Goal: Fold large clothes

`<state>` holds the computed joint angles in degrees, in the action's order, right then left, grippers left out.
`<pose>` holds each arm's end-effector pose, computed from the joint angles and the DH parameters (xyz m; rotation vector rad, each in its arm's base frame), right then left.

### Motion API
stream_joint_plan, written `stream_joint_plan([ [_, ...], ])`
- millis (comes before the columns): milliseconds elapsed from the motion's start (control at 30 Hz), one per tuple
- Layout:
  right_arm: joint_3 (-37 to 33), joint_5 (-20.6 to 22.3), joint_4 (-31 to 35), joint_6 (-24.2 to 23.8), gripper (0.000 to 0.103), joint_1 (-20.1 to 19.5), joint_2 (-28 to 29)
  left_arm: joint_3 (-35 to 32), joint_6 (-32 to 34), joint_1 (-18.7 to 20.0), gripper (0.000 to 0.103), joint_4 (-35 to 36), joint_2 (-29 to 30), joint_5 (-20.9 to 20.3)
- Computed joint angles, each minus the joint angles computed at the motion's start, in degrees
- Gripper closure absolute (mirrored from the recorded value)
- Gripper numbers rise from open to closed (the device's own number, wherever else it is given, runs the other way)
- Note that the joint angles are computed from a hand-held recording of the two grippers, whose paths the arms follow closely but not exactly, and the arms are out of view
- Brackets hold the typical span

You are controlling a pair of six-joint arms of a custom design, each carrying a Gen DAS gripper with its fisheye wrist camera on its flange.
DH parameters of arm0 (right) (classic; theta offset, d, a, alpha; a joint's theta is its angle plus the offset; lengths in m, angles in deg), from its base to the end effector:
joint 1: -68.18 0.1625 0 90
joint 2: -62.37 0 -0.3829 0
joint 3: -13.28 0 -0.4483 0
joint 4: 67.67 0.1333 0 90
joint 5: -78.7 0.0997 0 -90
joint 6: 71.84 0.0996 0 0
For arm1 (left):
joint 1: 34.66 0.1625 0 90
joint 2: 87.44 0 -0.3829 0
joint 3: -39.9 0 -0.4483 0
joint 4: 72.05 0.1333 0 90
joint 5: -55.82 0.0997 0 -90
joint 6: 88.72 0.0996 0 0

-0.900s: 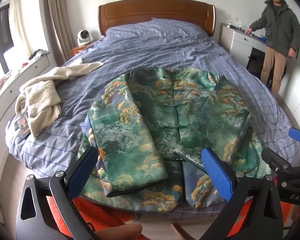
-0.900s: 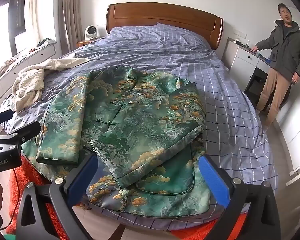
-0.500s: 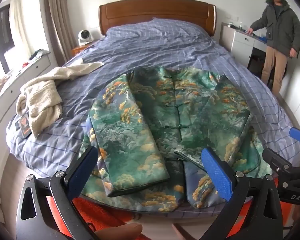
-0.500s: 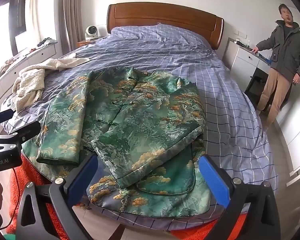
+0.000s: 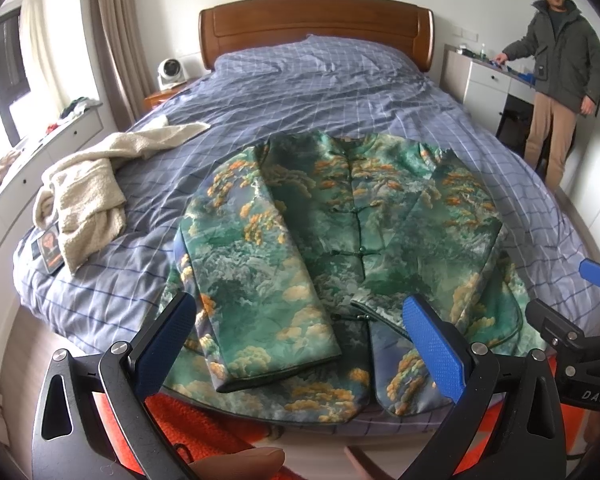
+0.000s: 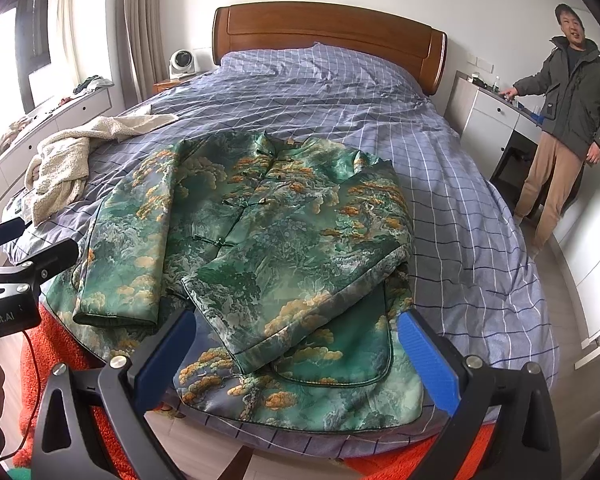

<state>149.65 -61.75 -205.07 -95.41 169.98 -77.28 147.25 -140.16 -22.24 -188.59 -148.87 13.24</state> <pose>0.1101 -0.2508 0.4730 0.1867 -2.0886 0.8652 -0.5090 -0.3237 0.0801 0.7133 2.2820 -0.7700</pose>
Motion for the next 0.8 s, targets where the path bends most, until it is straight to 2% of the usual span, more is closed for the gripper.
stream_joint_plan([
  [567,0.2,0.8,0.5,0.5,0.000,-0.6,-0.8,0.6,-0.1,-0.6,0.000,-1.0,0.8,0.9],
  [667,0.1,0.8,1.2,0.7,0.000,-0.6,-0.8,0.7,0.5,-0.8,0.000,-0.8,1.0,2.9],
  [800,0.0,0.6,1.5,1.0,0.000,-0.2,-0.5,0.9,0.6,-1.1,0.000,-0.8,1.1,3.3],
])
